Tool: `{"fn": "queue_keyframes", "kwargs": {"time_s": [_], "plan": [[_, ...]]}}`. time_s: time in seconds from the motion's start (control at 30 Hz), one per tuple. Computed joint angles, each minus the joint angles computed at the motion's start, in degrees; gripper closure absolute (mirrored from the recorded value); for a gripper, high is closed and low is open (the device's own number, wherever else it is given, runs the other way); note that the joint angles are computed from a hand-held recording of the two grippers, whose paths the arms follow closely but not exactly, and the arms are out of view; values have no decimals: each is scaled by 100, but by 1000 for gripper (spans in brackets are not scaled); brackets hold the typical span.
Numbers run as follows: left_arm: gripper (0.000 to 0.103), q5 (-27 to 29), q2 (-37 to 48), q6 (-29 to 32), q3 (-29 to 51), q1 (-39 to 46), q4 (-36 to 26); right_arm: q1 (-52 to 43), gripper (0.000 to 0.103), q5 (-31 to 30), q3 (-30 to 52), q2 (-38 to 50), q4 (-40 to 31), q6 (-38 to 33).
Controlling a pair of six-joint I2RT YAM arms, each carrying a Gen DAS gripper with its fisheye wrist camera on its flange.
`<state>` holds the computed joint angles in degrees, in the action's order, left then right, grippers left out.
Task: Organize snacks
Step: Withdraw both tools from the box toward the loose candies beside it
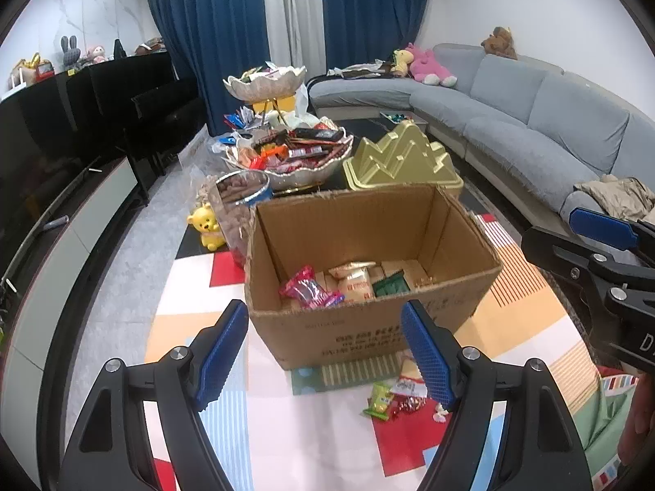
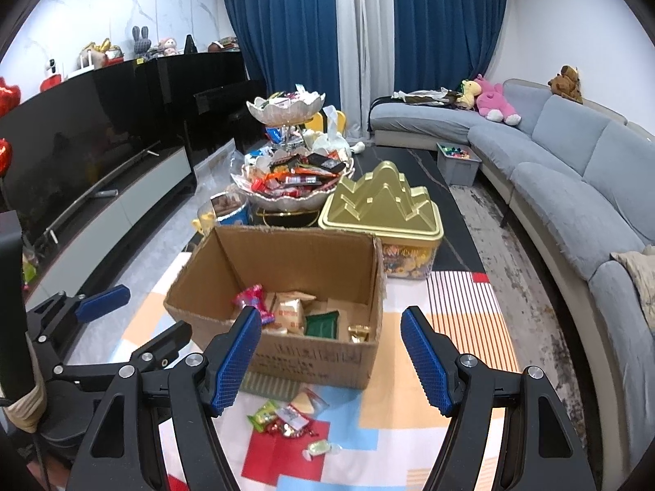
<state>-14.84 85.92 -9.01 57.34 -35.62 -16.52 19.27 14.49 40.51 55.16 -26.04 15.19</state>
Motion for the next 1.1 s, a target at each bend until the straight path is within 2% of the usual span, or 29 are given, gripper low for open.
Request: {"fn": "queue_keyframes", "kwargs": {"time_s": [0.63, 0.87, 1.1], "plan": [[26, 15, 104, -23, -938, -245, 608, 366, 31, 247, -1038, -264, 185, 413], [26, 122, 344, 20, -1210, -204, 1002, 533, 31, 356, -1497, -146, 575, 566], [26, 247, 722, 129, -1432, -235, 1539, 419, 31, 180, -1951, 130, 1153, 616]]}}
